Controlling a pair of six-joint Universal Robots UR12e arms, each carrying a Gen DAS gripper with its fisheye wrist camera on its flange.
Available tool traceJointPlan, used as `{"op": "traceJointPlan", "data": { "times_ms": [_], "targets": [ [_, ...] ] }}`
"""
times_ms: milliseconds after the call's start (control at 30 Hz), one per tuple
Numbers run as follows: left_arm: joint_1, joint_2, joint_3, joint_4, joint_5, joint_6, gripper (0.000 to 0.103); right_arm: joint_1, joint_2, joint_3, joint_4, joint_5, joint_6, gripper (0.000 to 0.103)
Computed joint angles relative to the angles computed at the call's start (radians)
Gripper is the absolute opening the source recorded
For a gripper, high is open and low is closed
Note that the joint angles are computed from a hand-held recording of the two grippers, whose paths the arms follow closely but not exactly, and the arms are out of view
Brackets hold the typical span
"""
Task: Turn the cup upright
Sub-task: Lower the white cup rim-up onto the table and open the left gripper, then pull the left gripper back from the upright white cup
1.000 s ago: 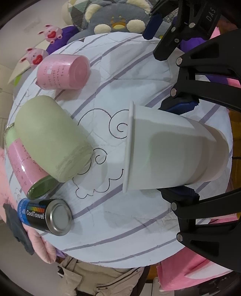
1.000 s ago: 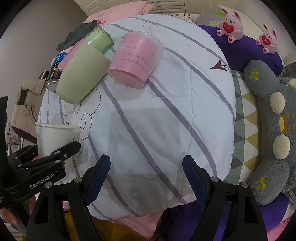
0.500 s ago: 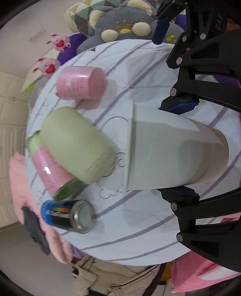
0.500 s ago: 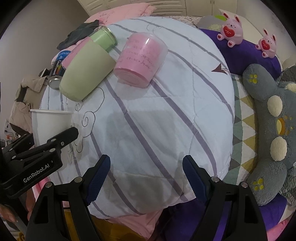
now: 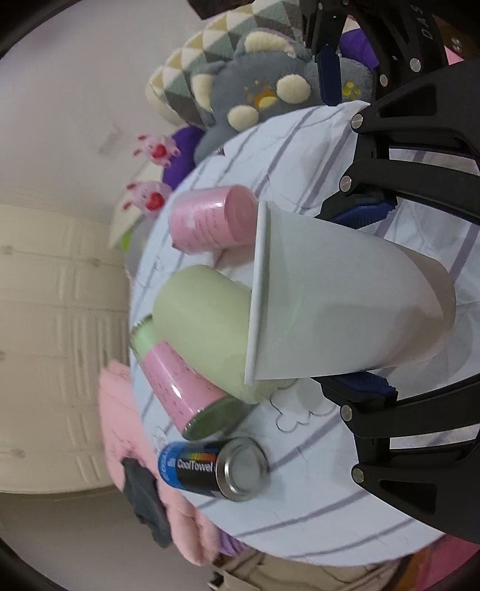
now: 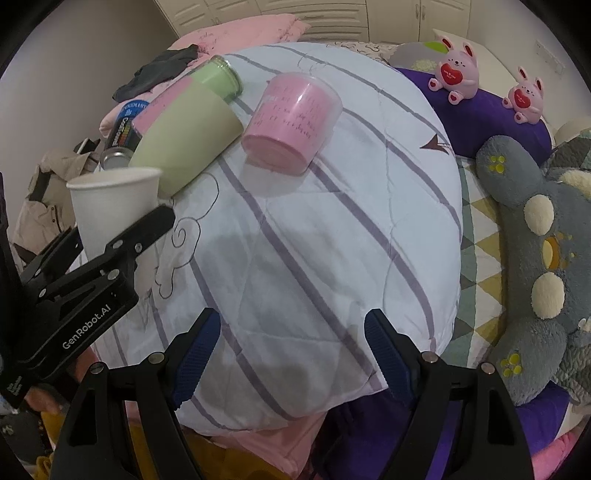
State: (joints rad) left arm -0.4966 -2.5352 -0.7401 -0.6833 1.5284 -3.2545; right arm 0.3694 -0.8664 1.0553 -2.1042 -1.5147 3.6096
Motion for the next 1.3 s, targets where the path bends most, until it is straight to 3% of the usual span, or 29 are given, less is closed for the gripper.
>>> {"op": "traceJointPlan", "data": {
  "times_ms": [167,400,600,667,800,1300],
  "targets": [
    [0.004,0.012,-0.086,0.178,-0.046,0.016,0.065,0.011,0.002,-0.004,0.012,-0.005,0.009,0.082],
    [0.019,0.031,-0.173,0.317,-0.106,-0.008,0.065,0.026,-0.006,0.014,0.011,-0.024,0.040,0.082],
    [0.015,0.052,-0.211,0.308,-0.072,0.032,0.066,0.039,-0.017,0.036,0.005,-0.035,0.071,0.082],
    [0.012,0.061,-0.227,0.326,-0.065,0.034,0.079,0.044,-0.020,0.041,0.005,-0.045,0.079,0.082],
    [0.005,0.079,-0.261,0.377,-0.040,0.061,0.088,0.054,-0.028,0.053,-0.002,-0.052,0.085,0.082],
    [-0.002,0.119,-0.313,0.411,-0.019,0.064,0.088,0.085,-0.065,0.100,-0.051,-0.112,0.122,0.082]
  ]
}}
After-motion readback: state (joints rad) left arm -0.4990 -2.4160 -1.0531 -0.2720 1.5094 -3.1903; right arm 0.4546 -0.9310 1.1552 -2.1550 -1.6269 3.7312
